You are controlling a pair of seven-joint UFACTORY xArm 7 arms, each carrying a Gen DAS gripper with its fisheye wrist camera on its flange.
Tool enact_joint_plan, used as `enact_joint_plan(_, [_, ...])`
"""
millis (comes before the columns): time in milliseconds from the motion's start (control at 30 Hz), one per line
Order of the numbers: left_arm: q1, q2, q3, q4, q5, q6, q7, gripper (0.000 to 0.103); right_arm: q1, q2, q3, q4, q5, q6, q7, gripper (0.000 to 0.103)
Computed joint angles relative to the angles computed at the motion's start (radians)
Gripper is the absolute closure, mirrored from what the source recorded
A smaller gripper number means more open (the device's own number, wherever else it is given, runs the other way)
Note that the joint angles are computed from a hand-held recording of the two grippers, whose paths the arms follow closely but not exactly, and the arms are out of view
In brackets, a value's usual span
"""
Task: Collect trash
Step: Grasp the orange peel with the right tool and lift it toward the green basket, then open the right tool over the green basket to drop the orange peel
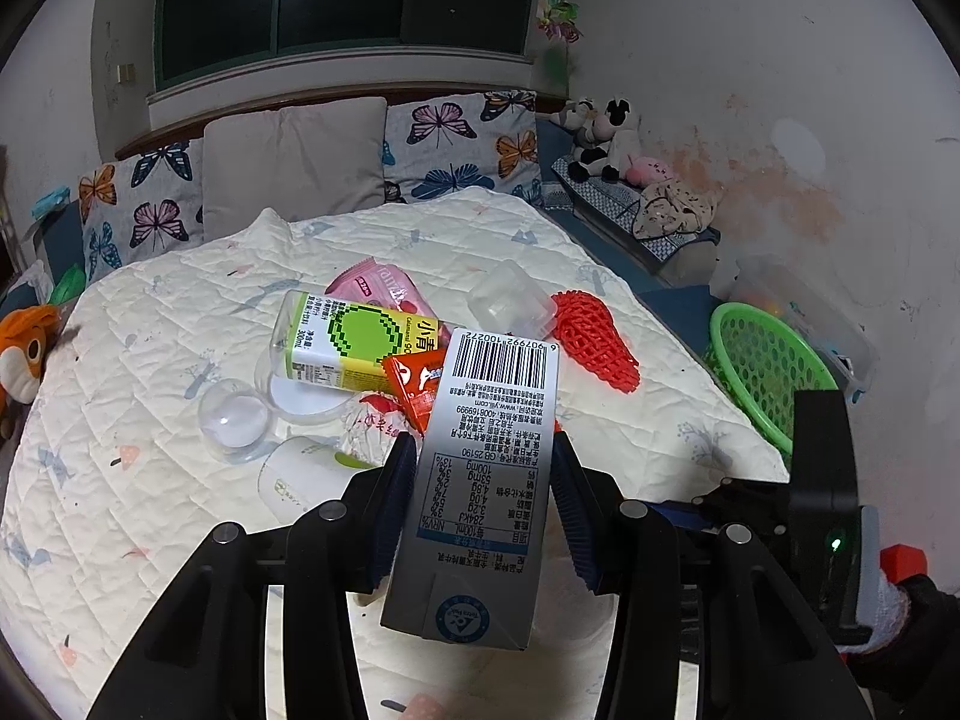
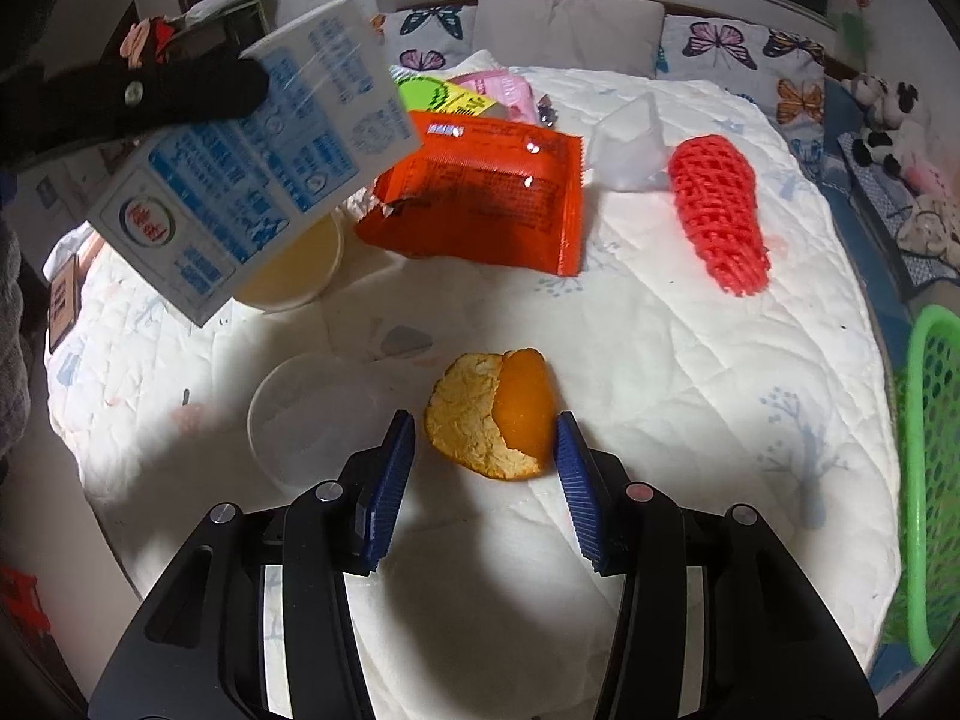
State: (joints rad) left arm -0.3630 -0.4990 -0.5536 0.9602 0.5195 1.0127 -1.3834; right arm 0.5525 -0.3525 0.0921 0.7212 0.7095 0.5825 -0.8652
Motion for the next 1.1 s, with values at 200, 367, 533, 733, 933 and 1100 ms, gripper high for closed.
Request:
enact_joint_plan(200, [0.0, 0.012, 0.003, 0.002, 0.008, -0.016, 0.0, 0.059, -0.012, -0.023, -0.015, -0.011, 0.017, 0.014, 0.006, 0.068])
enact_joint_plan(367, [0.001, 0.033, 0.008, 0.012, 0.02, -0.039, -0.001, 0.059, -0.035, -0.073, -0.037, -0.03, 0.008, 0.026, 0.021, 0.069])
enact_joint_plan(533, [0.001, 0.08, 0.011, 0.045, 0.047, -0.065, 0.001, 0.059, -0.085, -0.122, -0.074, -0.05, -0.027, 0.014, 0.05, 0.069])
enact_joint_plan(733, [-0.017, 0.164, 0.025, 0.11, 0.095, -0.09, 0.007, 0.059, -0.177, -0.131, -0.128, -0.045, -0.097, -0.023, 0.109, 0.069])
enact_joint_plan(933, [-0.062, 0.256, 0.053, 0.186, 0.157, -0.1, 0.006, 0.059, -0.268, -0.076, -0.171, -0.013, -0.16, -0.064, 0.16, 0.069])
enact_joint_plan(1100, [-0.108, 0.31, 0.09, 0.238, 0.193, -0.1, 0.015, 0.059, -0.328, -0.025, -0.176, 0.009, -0.207, -0.105, 0.202, 0.069])
